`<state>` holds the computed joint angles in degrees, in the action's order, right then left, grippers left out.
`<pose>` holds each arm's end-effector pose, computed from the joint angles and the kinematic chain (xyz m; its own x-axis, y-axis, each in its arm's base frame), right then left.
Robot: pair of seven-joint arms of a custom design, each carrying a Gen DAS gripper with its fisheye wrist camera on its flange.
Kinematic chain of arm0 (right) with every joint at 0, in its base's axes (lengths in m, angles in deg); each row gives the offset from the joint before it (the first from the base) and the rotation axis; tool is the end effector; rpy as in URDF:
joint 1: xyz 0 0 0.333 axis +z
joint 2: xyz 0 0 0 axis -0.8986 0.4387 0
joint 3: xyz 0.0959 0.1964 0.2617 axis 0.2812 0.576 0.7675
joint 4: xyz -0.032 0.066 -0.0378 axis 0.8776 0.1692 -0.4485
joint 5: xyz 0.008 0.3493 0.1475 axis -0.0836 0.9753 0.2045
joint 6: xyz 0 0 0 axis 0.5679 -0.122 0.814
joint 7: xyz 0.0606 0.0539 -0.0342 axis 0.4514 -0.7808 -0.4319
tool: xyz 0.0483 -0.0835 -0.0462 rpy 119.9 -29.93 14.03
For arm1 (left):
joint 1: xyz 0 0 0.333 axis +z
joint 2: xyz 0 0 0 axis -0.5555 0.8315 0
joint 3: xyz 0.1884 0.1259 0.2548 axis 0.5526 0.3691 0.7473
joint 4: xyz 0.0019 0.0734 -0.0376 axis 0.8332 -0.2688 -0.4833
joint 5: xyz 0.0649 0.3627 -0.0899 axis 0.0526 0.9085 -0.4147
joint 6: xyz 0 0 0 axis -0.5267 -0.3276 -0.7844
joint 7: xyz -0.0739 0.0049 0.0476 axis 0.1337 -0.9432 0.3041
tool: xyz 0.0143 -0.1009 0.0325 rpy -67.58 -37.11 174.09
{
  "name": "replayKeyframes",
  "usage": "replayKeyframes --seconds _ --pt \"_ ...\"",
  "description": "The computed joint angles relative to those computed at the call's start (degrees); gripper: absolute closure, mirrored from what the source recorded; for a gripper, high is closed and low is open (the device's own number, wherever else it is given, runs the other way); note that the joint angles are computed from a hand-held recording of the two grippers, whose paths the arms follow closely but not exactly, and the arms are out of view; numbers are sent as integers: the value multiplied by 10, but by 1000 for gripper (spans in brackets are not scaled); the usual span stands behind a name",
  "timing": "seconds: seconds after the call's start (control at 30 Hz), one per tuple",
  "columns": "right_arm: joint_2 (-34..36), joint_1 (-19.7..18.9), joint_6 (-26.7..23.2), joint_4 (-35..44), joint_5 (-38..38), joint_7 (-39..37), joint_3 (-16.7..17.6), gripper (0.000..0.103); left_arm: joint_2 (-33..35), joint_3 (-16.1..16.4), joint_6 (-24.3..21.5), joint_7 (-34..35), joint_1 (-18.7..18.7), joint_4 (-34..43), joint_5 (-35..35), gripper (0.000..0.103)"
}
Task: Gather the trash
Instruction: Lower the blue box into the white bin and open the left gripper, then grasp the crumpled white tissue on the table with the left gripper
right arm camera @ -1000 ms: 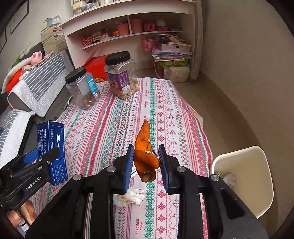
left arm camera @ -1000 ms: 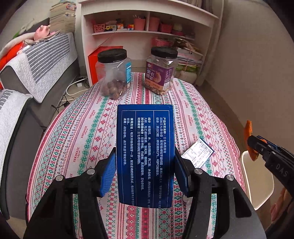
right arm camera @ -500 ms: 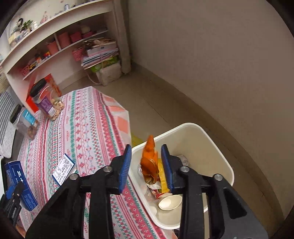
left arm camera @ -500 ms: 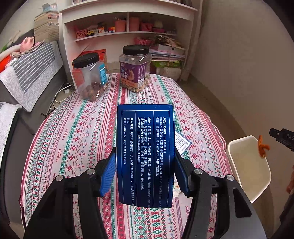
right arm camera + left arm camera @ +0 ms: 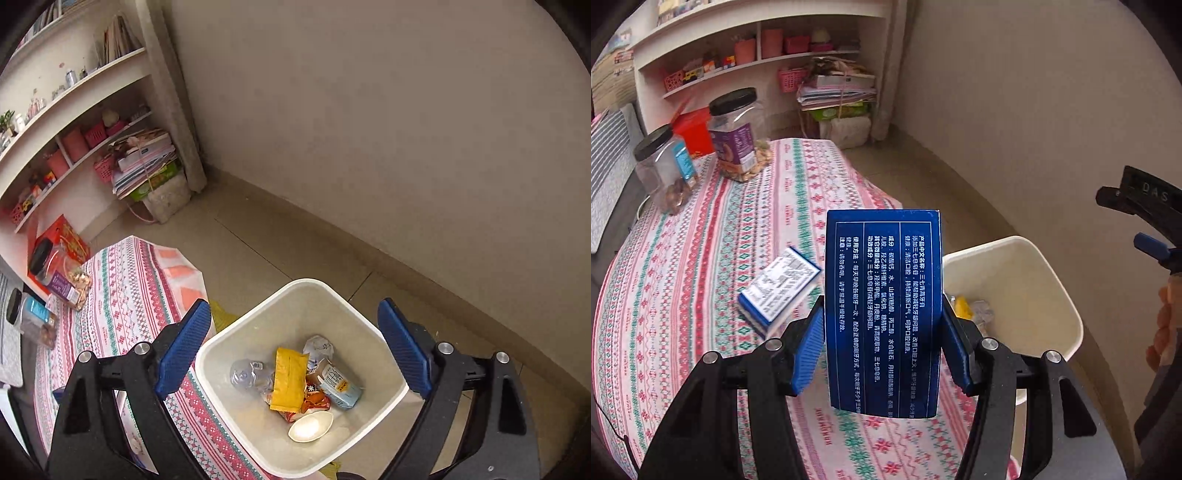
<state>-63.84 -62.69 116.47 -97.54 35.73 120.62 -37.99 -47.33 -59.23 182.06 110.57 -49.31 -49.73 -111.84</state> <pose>0.4181 0.0662 0.5027 -0.6967 -0.7016 -0.1494 -0.4470 0.5876 -0.6745 0.4649 -0.2210 0.4667 -0.4209 -0.8998 0.1146 -0.7358 0.2648 -0.6233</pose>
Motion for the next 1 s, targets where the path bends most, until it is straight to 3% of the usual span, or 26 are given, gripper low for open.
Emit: replayKeyframes --seconds 0.33,0.43,0.53,0.63,0.73,0.93,1.0 --pt "-83 -52 41 -59 -3 65 -12 15 58 -39 -26 -6 -48 72 -19 46" --pt "-91 -65 51 -67 1 70 -9 15 70 -41 -42 -17 -51 90 0 27" --pt "-77 -64 65 -62 12 54 -10 15 62 -34 -36 -50 -48 72 81 25" --pt "-50 -51 83 -48 29 20 -14 15 49 -17 -44 -134 -27 45 239 24" --pt "-23 -38 97 -33 47 -11 -11 13 34 -4 -65 -181 8 20 328 24" --pt "38 -4 101 16 77 -77 -6 11 44 20 -118 -143 63 7 350 24" --pt "59 8 98 32 85 -93 -4 11 56 25 -136 -99 69 13 314 24"
